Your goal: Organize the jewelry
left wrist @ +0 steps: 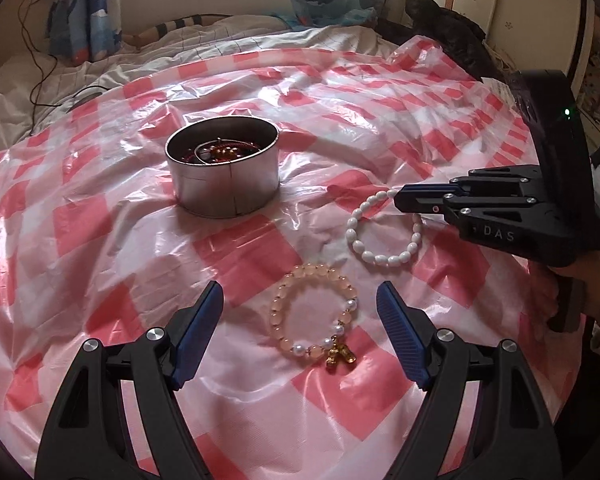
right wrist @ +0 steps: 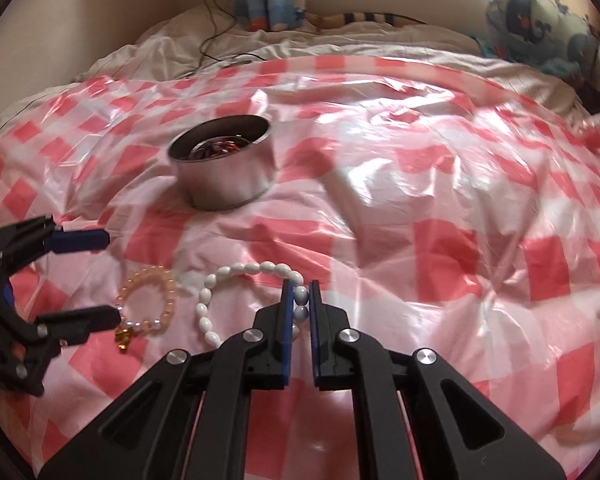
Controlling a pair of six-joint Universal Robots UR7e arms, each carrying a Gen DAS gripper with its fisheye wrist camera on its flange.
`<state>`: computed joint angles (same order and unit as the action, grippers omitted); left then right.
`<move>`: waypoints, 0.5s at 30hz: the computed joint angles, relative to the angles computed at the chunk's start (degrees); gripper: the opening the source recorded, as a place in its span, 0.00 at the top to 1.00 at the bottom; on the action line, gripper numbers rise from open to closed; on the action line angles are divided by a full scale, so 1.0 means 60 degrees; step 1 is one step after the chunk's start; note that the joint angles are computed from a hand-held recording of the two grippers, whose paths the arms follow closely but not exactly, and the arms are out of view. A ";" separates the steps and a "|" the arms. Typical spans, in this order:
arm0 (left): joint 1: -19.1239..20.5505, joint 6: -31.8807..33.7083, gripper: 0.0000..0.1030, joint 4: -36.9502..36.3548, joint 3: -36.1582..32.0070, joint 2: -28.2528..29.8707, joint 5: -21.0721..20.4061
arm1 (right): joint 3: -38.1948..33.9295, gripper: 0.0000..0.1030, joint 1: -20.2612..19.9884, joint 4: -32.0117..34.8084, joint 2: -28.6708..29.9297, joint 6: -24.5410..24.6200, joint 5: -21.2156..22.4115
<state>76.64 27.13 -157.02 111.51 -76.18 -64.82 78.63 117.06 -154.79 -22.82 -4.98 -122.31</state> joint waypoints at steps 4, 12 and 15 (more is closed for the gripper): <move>0.0120 -0.0526 0.37 0.0335 -0.0205 0.0178 -0.0009 | -0.0070 0.92 -0.0061 0.0303 -0.0013 0.0260 0.0170; 0.0234 -0.0532 0.55 0.0587 -0.0308 0.0193 -0.0329 | -0.0107 0.82 -0.0102 0.0496 0.0036 0.0370 0.0339; 0.0209 -0.0551 0.55 0.0686 -0.0343 0.0269 -0.0154 | -0.0136 0.79 -0.0067 0.0517 0.0092 0.0277 0.0260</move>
